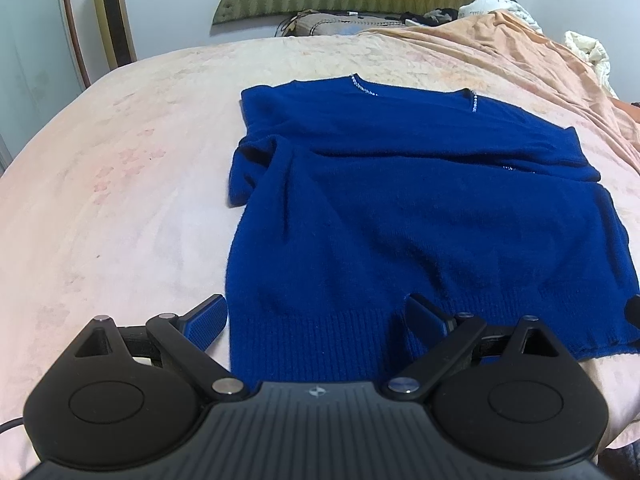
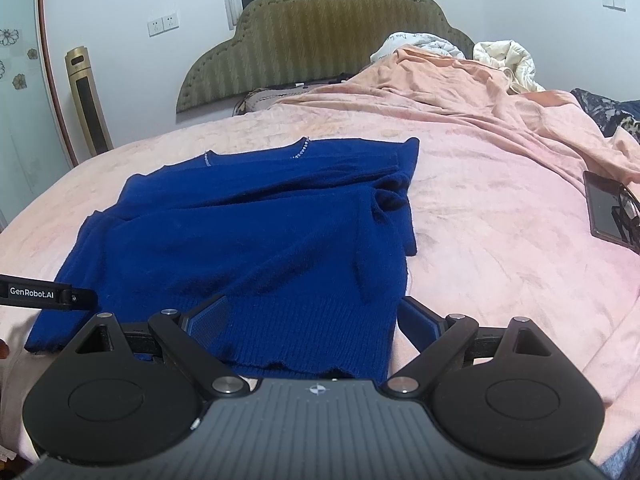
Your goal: Fold small clothes
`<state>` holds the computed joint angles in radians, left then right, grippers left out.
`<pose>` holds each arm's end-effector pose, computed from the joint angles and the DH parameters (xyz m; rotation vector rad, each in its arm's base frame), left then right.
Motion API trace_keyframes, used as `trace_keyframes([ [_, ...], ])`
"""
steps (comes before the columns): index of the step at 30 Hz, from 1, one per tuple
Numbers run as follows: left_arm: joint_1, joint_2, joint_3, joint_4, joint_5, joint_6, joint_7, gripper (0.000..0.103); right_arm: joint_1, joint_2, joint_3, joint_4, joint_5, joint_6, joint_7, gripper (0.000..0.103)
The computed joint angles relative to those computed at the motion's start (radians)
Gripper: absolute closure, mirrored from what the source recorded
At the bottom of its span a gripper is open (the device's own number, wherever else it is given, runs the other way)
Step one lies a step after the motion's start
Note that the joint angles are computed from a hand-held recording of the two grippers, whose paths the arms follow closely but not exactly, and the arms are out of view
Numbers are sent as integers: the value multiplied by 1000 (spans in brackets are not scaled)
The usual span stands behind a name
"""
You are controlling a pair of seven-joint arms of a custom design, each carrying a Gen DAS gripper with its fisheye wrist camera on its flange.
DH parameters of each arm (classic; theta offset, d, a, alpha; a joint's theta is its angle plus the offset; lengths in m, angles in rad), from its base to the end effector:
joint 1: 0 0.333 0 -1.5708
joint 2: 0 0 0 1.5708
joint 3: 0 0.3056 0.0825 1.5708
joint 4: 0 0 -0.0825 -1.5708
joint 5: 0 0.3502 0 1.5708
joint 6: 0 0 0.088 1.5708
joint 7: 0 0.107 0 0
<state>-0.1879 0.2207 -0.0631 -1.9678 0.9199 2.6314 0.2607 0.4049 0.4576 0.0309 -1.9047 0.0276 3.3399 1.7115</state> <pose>0.5773 -0.1661 0.4112 -2.0387 1.4375 -0.5268 0.5932 0.2698 0.3928 -1.7532 1.3552 -0.5416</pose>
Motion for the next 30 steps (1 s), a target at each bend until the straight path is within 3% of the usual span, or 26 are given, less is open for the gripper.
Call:
trace_keyframes([
  [4, 5, -10, 2, -13, 2, 11, -13, 6, 37, -1, -45, -2, 19, 4, 4, 10],
  [7, 13, -17, 3, -25, -4, 19, -13, 7, 16, -1, -35, -3, 29, -1, 15, 11],
  [14, 36, -43, 4, -68, -17, 38, -25, 7, -181, 8, 153, -20, -4, 8, 59, 15],
  [21, 66, -72, 5, -117, -11, 112, -57, 7, -280, 38, 263, -3, -56, 2, 92, 19],
  [26, 88, -92, 17, -154, 1, 205, -79, 7, -231, 30, 207, 1, -66, -18, 85, 19],
  [30, 102, -102, 18, -176, 13, 249, -82, 7, -243, 31, 225, 6, -70, -24, 72, 19],
])
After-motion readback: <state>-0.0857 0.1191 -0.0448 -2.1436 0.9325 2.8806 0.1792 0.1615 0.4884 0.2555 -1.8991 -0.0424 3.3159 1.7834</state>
